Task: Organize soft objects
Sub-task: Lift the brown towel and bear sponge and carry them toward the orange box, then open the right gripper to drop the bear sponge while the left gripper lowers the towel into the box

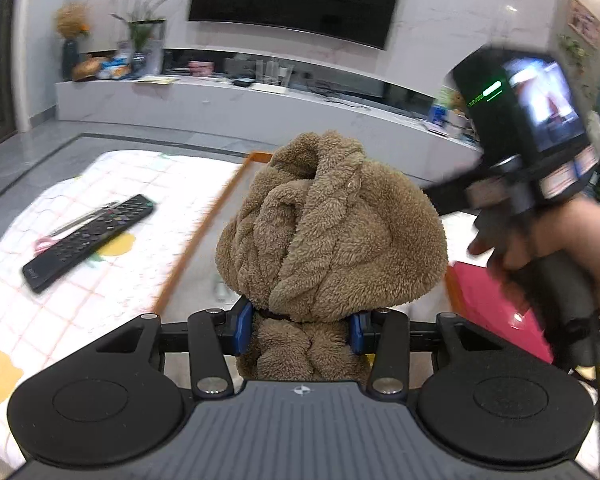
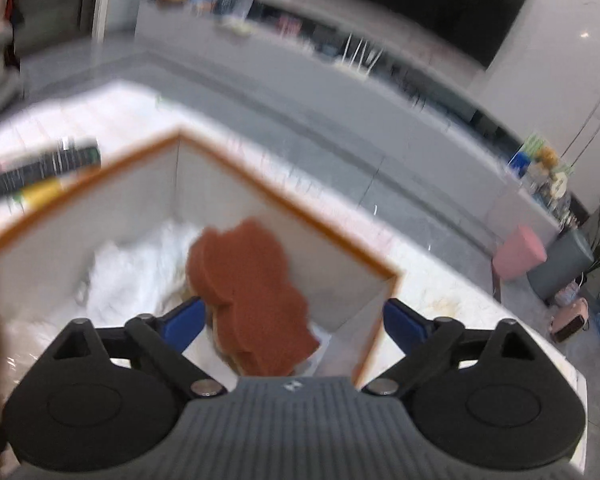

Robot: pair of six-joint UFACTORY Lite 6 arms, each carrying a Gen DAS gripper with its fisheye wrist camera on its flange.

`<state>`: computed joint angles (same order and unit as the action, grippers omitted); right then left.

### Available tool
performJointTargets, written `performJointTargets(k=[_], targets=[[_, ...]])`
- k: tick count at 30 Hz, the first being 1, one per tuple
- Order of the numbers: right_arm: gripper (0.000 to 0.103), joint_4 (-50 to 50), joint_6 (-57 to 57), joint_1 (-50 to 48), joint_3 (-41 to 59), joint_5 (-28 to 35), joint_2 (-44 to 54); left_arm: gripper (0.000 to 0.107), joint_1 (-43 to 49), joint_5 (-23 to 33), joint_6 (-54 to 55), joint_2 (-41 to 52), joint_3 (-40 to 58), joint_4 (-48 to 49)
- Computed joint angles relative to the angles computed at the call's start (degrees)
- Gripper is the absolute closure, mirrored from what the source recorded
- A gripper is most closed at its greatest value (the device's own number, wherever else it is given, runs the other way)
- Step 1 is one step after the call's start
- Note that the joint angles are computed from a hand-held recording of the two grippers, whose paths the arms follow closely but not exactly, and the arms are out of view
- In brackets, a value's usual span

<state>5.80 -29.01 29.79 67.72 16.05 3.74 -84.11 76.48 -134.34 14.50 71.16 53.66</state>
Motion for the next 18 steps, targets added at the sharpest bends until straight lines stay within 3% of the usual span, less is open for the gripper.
performJointTargets(k=[4, 6, 9, 13, 18], targets=[[0.003, 23.99, -23.14, -7.01, -4.71, 0.45, -9.4, 0.055, 0.87, -7.56, -0.11, -1.3, -1.86, 3.18], [0.003, 33.58, -31.94, -11.83, -4.81, 5.5, -11.7, 0.055, 1.68, -9.38, -0.16, -0.59, -1.25, 3.68], [0.003, 37.28, -34.93, -16.89, -4.19, 10.78, -12.54, 0.053, 3.22, -10.34, 3.4, 1.75, 1.06, 1.95], [0.003, 42.41, -38.75, -19.73, -4.83, 12.44, -12.47, 0.052, 5.83, -12.25, 7.71, 4.11, 3.02, -1.69], [0.003, 43.63, -40.05, -21.99, -5.47, 15.52, -12.85, 0.025, 5.4, -10.36, 8.51, 5.03, 3.71, -2.14]])
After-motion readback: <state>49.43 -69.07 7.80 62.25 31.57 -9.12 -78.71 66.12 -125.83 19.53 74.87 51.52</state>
